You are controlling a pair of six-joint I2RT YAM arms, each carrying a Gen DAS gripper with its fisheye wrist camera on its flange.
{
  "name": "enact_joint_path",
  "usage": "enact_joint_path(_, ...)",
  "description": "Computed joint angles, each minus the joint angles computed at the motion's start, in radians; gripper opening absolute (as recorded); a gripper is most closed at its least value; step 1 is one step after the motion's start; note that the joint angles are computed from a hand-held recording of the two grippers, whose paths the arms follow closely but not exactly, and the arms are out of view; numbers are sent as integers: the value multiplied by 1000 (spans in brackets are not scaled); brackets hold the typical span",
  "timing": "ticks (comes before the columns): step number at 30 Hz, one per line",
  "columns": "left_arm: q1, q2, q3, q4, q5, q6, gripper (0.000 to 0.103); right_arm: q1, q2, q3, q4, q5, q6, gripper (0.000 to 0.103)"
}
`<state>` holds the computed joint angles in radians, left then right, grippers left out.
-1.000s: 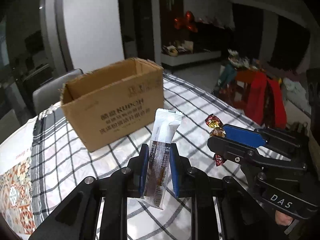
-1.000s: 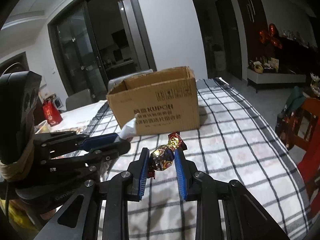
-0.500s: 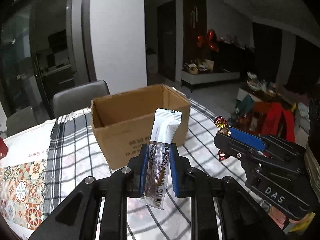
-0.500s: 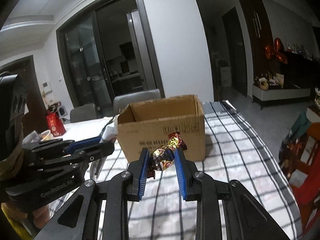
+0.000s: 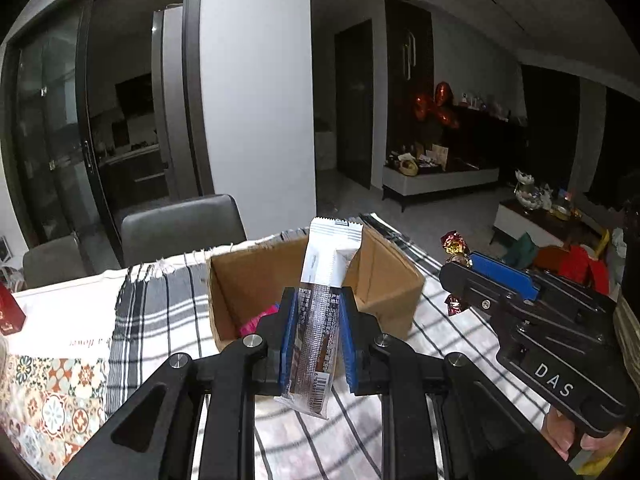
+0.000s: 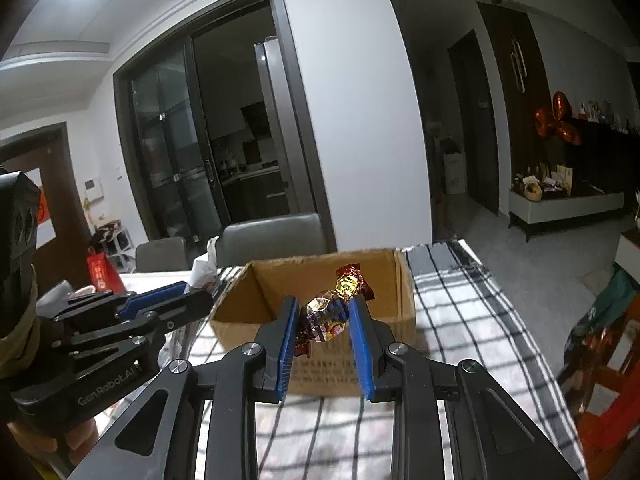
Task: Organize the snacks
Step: 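Carry both snacks over the box and open both tools to drop them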
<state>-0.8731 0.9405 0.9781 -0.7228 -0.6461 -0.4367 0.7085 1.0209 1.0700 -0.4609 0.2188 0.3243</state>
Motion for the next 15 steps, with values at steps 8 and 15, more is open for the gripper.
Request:
enact_joint_path(8, 199, 80, 29, 120, 158, 112, 21, -89, 149, 94, 54, -64, -79, 27)
enact_joint_path(15, 344, 184, 51, 208, 295, 161, 21, -145, 285, 176, 70, -107, -122, 27)
